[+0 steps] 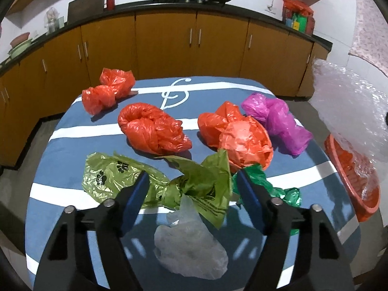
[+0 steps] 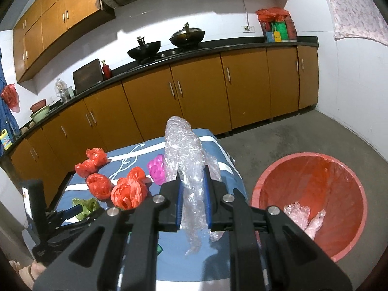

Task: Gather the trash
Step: 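Grasp the green bags with the left tool while the right tool holds the bubble wrap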

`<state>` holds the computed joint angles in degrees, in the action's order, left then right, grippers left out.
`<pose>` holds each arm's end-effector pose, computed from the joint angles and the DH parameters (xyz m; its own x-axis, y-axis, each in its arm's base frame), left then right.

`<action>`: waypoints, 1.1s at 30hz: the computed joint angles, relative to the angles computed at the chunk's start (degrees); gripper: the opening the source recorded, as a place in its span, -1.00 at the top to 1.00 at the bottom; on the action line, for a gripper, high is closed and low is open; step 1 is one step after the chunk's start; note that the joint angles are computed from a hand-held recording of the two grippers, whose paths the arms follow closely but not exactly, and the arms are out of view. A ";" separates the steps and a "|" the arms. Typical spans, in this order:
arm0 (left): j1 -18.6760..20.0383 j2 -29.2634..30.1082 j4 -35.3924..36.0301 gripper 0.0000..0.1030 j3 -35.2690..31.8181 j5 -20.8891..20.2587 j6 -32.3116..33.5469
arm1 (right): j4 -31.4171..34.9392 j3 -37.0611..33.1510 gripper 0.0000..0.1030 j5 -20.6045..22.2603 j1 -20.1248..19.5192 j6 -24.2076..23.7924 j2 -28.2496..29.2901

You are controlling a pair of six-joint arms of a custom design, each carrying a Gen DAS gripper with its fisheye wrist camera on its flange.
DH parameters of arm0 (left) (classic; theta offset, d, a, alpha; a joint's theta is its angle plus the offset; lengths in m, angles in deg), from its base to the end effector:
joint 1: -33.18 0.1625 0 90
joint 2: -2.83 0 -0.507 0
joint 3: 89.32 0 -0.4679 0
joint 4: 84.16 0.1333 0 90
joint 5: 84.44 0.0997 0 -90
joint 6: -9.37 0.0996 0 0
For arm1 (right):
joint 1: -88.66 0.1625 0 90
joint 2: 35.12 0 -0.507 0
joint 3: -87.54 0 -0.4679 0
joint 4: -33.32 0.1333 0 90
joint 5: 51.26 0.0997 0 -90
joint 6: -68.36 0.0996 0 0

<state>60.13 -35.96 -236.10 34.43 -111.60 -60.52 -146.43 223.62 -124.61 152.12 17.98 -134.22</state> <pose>-0.3543 -0.4291 -0.0668 -0.7349 -0.1976 -0.6488 0.3791 0.6736 -0.6345 -0.0473 -0.4569 0.4033 -0.8198 -0.2741 0.5028 -0.5664 0.5177 -0.6413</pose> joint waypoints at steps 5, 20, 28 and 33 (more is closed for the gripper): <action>1.10 -0.75 -6.59 0.69 1.39 -2.39 3.53 | 0.54 -0.02 0.70 -0.27 0.17 0.21 -0.27; -3.67 -9.64 -4.00 0.87 7.06 3.24 -0.92 | 1.85 0.51 0.70 2.58 -1.28 -0.32 -2.34; -5.28 -8.81 -10.60 0.87 5.27 3.26 6.98 | 2.33 0.65 0.70 4.04 -2.59 -0.48 -4.44; -5.66 -6.12 -18.21 0.87 2.53 2.02 15.65 | 2.54 0.08 0.70 4.58 -3.85 -0.18 -5.37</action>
<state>54.47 -42.08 -254.31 36.96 -109.58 -44.87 -143.89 223.71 -120.03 148.27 17.80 -139.59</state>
